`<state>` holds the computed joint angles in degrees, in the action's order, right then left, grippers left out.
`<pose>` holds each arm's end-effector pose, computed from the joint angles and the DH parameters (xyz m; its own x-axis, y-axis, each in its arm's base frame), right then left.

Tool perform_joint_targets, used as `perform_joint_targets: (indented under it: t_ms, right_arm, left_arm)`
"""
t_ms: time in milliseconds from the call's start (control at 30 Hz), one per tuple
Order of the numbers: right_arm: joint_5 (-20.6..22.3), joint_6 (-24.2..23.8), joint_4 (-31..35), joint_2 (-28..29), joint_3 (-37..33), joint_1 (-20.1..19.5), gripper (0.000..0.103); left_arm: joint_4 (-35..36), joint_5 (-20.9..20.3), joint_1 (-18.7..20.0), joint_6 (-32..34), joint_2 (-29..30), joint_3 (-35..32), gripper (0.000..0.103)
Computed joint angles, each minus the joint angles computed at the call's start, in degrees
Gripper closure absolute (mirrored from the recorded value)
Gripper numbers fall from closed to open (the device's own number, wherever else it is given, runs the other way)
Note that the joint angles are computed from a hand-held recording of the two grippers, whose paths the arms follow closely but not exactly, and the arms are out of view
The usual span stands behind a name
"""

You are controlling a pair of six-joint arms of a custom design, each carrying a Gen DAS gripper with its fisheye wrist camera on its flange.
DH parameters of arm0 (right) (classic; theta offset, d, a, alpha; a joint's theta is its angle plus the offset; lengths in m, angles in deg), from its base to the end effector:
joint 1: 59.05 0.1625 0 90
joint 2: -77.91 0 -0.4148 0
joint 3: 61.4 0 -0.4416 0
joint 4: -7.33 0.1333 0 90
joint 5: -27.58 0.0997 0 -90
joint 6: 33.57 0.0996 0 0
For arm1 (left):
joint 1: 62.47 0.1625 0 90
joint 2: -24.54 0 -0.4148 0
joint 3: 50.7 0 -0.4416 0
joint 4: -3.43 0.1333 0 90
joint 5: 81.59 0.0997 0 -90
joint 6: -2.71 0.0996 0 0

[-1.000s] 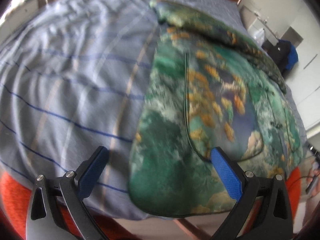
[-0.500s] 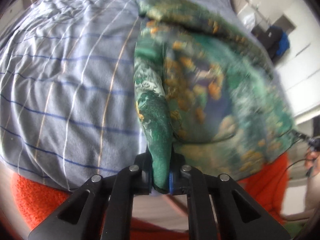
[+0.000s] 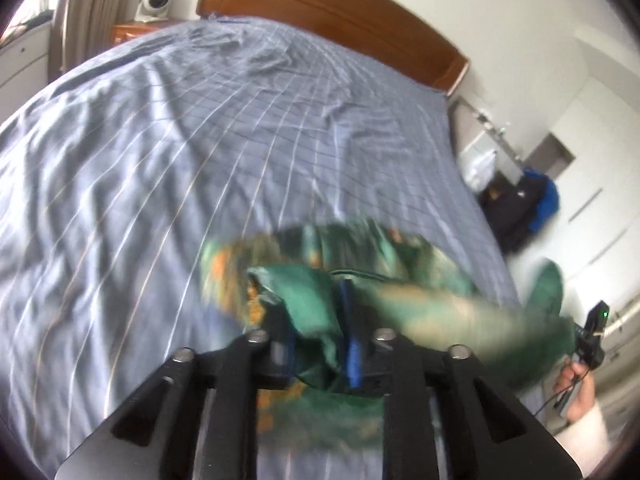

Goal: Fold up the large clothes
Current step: 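Lift the hem with both grippers and fold it toward the collar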

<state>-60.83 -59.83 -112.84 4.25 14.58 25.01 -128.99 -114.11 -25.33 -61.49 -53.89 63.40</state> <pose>0.0637 -0.7030 0.5012 -0.9333 -0.3079 0.1847 -0.3584 0.8287 -0.4298 -0.3051 -0.5036 0.2699 -0.8884 -0.3793 -0.2586 -0.0188 0.5929 -0.8050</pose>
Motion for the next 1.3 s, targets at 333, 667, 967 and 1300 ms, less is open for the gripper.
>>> perform_joint_targets:
  t_ms: [333,667,967,1300]
  right_arm:
    - [-0.6,7.7,-15.5,13.2,-4.9,-0.9,0.001]
    - [-18.5,-8.1,-3.1,12.1,-5.2,1.9,0.083]
    - [-11.4,-13.2,-30.1,8.0,7.1,3.6,0.088]
    - [-8.0,-7.0,-35.3,10.3,11.3,-2.9,0.082]
  left_arm:
    - [0.7,3.4,5.9,-2.4,-2.4,0.5,0.007]
    - [16.0,-1.6,10.2,-2.6,9.9,-7.2,0.084]
    - [15.1,8.5,8.7,-9.1,8.7,-4.5,0.092]
    - [14.3,12.3,10.7,-8.2,13.3,-3.0,0.078]
